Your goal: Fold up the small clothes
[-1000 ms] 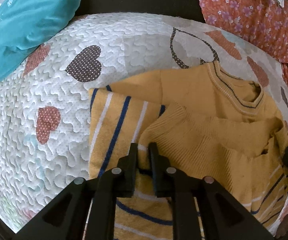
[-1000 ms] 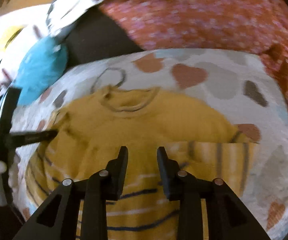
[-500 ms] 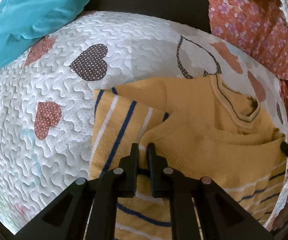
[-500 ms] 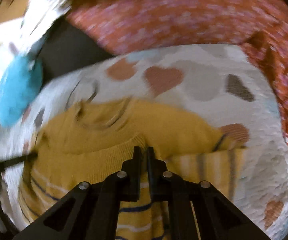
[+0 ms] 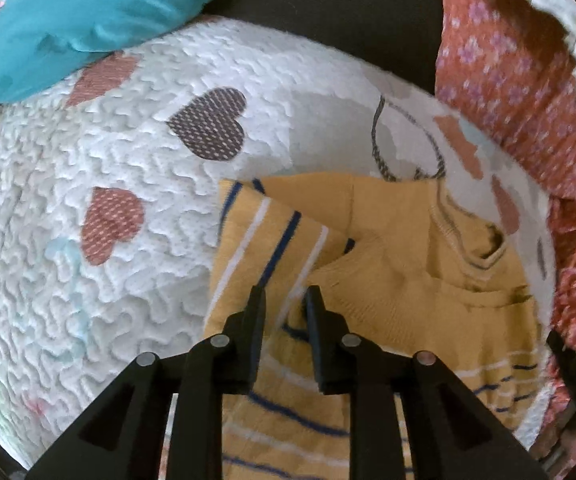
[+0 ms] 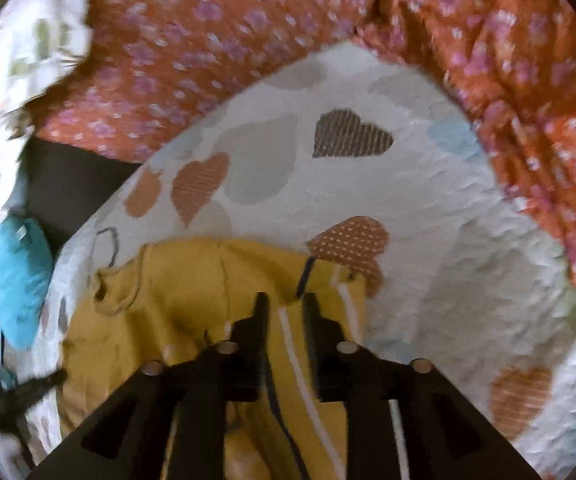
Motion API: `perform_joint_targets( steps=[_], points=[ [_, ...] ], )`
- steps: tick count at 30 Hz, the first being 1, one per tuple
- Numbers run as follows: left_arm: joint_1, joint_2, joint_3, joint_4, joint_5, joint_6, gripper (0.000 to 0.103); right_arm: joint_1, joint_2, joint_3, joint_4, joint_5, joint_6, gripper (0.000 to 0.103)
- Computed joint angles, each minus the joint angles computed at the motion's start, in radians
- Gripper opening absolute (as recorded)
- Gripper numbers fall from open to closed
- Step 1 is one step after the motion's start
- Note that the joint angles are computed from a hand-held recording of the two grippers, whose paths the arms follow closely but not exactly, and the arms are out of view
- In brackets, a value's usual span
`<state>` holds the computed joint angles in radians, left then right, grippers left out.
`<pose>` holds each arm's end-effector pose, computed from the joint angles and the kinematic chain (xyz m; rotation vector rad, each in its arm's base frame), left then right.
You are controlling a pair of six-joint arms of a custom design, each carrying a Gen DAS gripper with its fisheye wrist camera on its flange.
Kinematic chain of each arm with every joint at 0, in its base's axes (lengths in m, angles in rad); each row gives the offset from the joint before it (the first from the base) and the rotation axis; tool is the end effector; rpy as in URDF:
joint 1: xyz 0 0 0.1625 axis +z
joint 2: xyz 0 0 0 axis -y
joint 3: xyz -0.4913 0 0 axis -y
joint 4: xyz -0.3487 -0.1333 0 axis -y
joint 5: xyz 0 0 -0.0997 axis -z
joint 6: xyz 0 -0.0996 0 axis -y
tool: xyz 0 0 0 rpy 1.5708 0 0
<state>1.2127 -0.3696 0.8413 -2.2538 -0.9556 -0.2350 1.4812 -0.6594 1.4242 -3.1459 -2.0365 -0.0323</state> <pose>-0.1309 -0.8941 0.1229 0.0716 2.5695 -0.4990 0.0190 -0.7779 0.2329 -0.3198 -2.4456 1.0150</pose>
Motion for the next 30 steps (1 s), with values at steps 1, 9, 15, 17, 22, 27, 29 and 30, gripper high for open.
perform_joint_targets(
  steps=[1,9,15,17,22,27,29,30],
  points=[
    [-0.005,-0.032,0.060,-0.050,0.003,0.002,0.020,0.004,-0.012,0.029,-0.013,0.001,-0.024,0.034],
    [-0.021,-0.232,0.498,-0.324,-0.007,-0.029,0.032,0.024,0.005,0.122,0.038,-0.009,-0.168,0.035],
    [-0.003,-0.300,0.692,-0.461,0.054,-0.037,0.032,0.025,-0.006,0.150,-0.091,-0.065,-0.082,0.005],
    [0.007,-0.302,0.705,-0.469,0.066,-0.039,0.032,0.024,0.010,0.116,-0.064,-0.136,-0.072,0.005],
    [0.018,-0.305,0.744,-0.551,0.093,0.008,0.033,0.051,0.027,0.097,-0.061,-0.248,-0.088,0.042],
    [0.041,-0.311,0.748,-0.545,0.027,-0.009,0.036,0.127,0.035,0.123,-0.234,-0.300,-0.178,0.057],
    [0.052,-0.316,0.743,-0.539,-0.032,-0.029,0.036,0.153,0.044,0.111,-0.199,-0.275,-0.178,0.057],
    [0.057,-0.318,0.738,-0.531,-0.060,-0.036,0.036,0.166,0.050,0.101,-0.162,-0.257,-0.175,0.057]
  ],
)
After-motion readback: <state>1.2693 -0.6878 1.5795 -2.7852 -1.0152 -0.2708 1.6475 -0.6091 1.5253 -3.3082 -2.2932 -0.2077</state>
